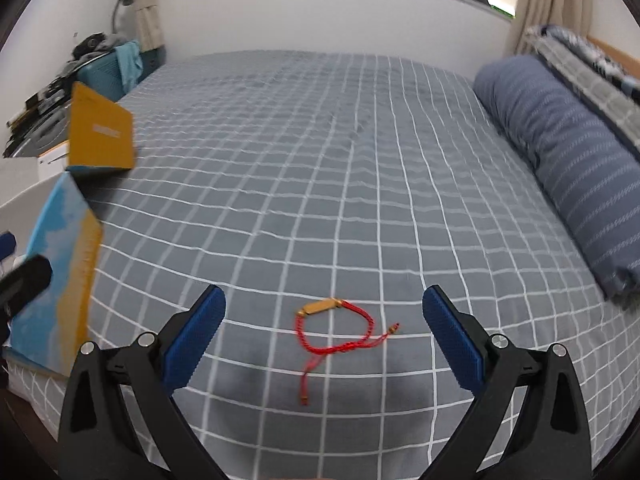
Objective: Organize jewelry
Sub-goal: 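Move the right tool back over the red cord bracelet with gold bar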
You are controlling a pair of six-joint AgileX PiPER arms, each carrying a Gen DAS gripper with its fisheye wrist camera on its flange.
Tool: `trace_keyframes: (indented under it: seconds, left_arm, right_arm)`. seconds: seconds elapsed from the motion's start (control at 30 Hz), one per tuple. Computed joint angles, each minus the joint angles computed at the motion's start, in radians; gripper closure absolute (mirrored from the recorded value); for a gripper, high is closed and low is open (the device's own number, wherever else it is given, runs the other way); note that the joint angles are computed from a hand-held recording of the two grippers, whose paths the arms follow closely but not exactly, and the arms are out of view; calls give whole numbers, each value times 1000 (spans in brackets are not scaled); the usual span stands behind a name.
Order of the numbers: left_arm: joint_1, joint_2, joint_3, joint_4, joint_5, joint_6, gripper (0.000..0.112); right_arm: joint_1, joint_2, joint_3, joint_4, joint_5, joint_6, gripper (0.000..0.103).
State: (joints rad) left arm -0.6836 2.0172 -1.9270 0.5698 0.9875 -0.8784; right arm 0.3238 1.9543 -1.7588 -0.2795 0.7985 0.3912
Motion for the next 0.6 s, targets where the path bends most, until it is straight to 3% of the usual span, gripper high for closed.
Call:
trace_keyframes:
  seconds: [0.13, 0.3, 0.5, 0.6]
  left_arm:
    - [6, 99, -67, -13, 22, -57, 15]
    - [29, 165, -35, -38, -35, -39, 15]
    - [73, 229, -72, -112, -50, 13, 15]
    - [79, 237, -74, -117, -67, 3, 15]
  right_arm:
    - [-26, 55, -16, 5, -1, -20, 8]
    - [-66, 92, 18, 52, -42, -53, 8]
    - [-62, 139, 1, 61, -56, -68, 8]
    - [-49, 172, -21, 53, -53, -59, 15]
